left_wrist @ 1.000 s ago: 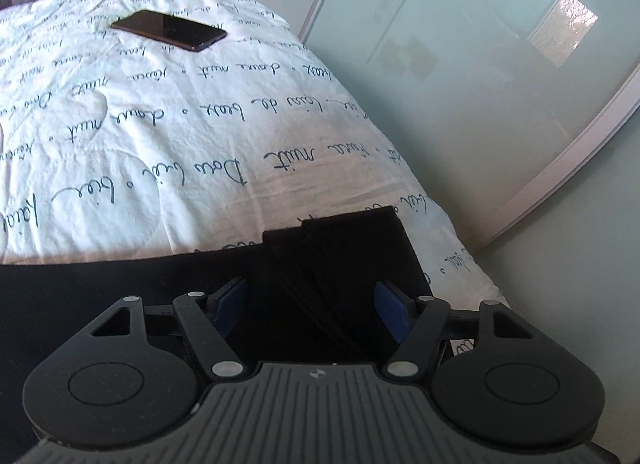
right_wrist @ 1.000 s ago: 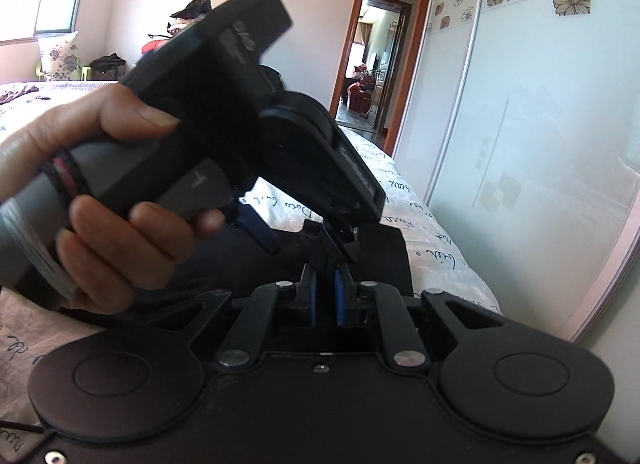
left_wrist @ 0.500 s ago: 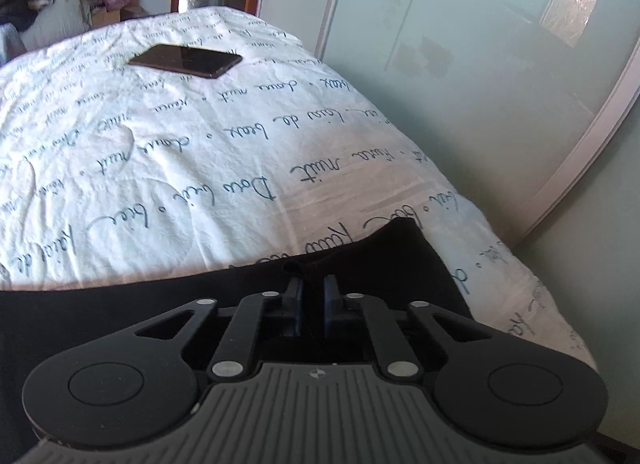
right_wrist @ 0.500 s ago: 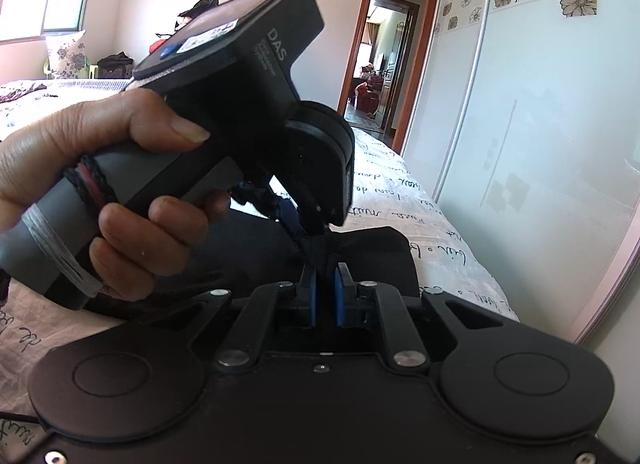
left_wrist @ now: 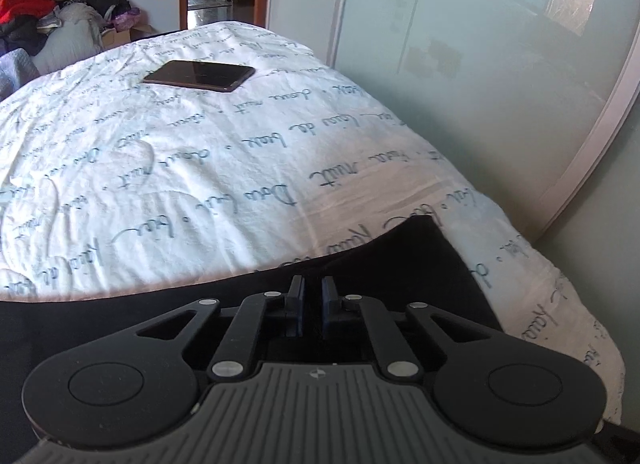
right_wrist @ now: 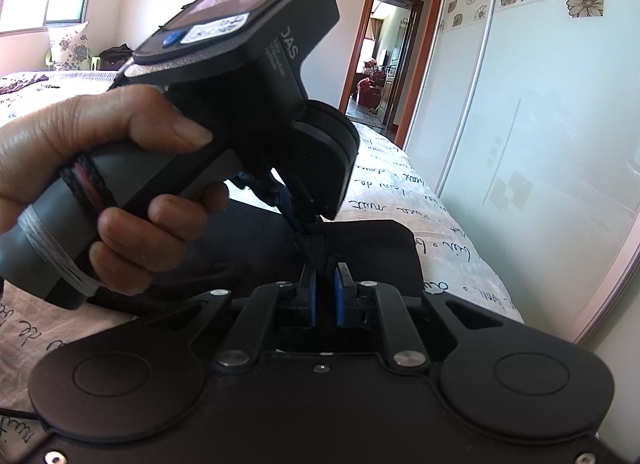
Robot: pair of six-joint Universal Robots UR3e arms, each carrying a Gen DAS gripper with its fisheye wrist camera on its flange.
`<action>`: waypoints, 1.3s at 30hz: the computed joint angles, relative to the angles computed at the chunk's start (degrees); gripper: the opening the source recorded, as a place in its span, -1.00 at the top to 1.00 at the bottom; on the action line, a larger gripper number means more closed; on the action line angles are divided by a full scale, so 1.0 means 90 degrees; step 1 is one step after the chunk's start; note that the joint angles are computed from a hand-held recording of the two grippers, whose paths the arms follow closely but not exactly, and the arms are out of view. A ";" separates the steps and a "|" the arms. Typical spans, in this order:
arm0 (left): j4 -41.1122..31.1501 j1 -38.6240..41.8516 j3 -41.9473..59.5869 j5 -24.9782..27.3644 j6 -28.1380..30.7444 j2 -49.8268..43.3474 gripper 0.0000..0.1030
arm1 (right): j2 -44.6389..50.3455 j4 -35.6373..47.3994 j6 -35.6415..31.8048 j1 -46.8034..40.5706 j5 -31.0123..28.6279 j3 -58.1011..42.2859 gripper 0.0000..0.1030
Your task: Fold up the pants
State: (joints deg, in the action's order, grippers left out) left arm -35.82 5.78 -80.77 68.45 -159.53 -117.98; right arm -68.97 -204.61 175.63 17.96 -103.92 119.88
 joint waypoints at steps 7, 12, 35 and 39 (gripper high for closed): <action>0.1309 0.0740 -0.0995 0.0381 0.0069 0.0568 0.11 | -0.0039 -0.0227 0.0676 -0.1057 -0.0201 0.0012 0.81; 0.1456 0.1084 -0.1126 0.0732 0.0278 0.0594 0.05 | -0.0687 0.0566 0.2468 -0.2800 0.0864 0.0728 0.80; 0.2561 0.0783 -0.2392 0.0993 0.1299 0.0940 -0.21 | -0.0196 -0.1932 0.5578 -0.4852 0.4498 0.2367 0.28; 0.2237 0.0833 -0.2217 0.0888 0.1222 0.0934 -0.23 | -0.0291 -0.1957 0.5495 -0.4647 0.4124 0.2312 0.29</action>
State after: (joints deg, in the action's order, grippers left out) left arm -15.69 13.27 -100.73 76.44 -148.53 -109.57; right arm -71.59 -222.22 225.08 -23.87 -66.80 140.69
